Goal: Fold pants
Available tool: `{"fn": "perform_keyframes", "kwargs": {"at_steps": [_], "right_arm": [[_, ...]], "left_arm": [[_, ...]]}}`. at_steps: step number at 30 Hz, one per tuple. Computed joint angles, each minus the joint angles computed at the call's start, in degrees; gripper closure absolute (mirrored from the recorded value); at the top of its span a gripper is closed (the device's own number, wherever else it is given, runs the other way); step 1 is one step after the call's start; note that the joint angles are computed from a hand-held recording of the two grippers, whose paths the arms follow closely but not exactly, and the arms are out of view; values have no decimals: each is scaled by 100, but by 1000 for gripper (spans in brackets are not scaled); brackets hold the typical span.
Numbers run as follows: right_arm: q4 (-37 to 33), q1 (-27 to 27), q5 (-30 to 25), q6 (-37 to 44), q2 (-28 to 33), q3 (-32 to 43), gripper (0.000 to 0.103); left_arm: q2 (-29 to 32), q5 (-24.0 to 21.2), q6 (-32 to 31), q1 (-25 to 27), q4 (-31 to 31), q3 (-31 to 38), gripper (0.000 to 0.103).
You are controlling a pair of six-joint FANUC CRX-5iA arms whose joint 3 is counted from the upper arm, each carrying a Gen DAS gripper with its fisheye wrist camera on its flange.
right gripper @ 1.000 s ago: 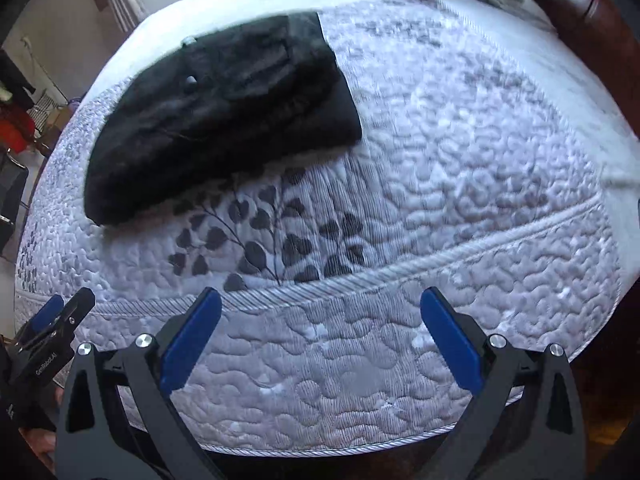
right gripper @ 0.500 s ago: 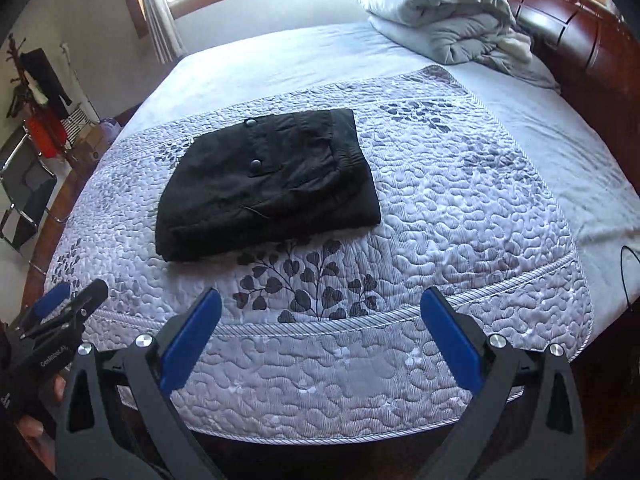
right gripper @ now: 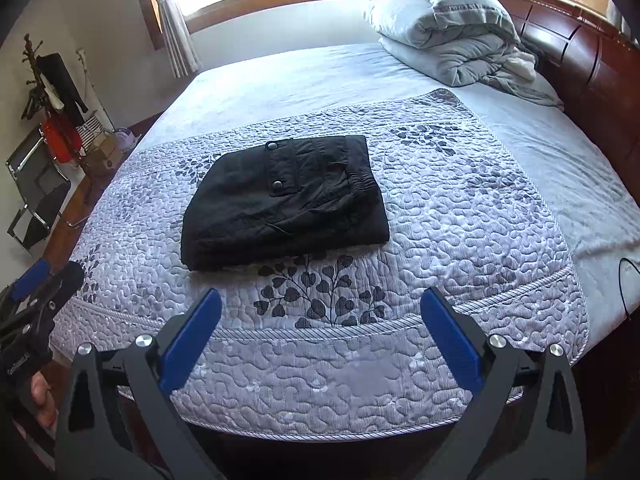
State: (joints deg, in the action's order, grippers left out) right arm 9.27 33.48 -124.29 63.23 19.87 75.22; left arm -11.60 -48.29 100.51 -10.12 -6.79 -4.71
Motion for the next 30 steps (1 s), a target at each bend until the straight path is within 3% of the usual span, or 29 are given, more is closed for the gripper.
{"fn": "perform_keyframes", "kwargs": {"at_steps": [5, 11, 30], "right_arm": [[158, 104, -49, 91, 81, 157, 3], [260, 149, -118, 159, 171, 337, 3], [371, 181, -114, 202, 156, 257, 3]], "left_arm": [[-56, -15, 81, -95, -164, 50, 4], [-119, 78, 9, 39, 123, -80, 4], [8, -94, 85, 62, 68, -47, 4]]}}
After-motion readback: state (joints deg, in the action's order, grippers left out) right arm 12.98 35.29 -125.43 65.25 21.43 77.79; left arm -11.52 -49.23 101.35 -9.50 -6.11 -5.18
